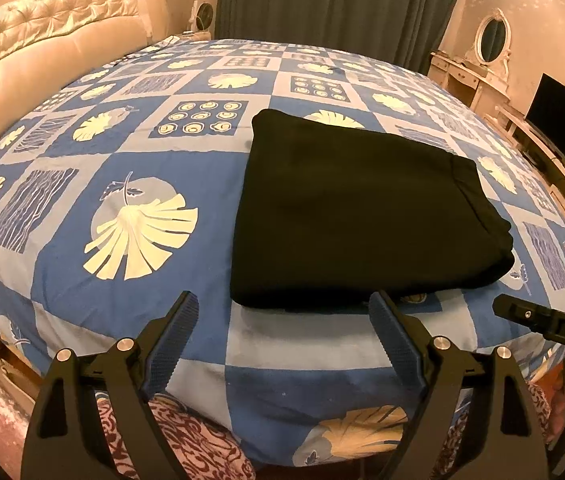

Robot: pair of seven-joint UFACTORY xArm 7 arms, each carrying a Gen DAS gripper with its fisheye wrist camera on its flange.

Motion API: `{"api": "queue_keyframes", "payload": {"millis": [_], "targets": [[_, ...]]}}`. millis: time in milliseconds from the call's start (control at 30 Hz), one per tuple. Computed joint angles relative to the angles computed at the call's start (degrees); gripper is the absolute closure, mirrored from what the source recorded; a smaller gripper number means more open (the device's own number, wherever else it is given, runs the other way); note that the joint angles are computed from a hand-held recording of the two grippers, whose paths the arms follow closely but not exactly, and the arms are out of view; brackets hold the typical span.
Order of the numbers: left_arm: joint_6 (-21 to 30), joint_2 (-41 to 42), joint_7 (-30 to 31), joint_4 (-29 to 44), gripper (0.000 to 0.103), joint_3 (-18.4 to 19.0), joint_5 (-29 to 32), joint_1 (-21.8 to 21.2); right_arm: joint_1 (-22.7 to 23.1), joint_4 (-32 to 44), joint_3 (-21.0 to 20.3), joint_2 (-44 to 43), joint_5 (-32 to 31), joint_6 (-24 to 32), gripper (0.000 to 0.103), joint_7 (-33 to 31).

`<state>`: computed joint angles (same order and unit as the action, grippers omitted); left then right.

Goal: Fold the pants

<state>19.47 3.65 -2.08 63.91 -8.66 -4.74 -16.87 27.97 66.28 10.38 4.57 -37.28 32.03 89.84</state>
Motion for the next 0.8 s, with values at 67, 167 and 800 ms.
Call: {"api": "queue_keyframes", "payload": {"millis": [67,167,800], "targets": [[-0.17,-0.06,0.16,-0.1,0.017,-0.05,0.01,-0.04,0.05,0.0,0.02,0.0,-0.05,0.06,0.019,-0.01],[-0.45,-0.23,0.31,-0.38,0.017,-0.04,0.17,-0.09,0.08,-0.14,0.04,-0.1,-0.09,0.06,0.019,-0.02],[0.72,0.03,-6.8,0.63,0.017,1.0,8.76,-0.52,0.3,0.33,-0.05,0.4,0.15,0.08,0.019,-0.13]]}}
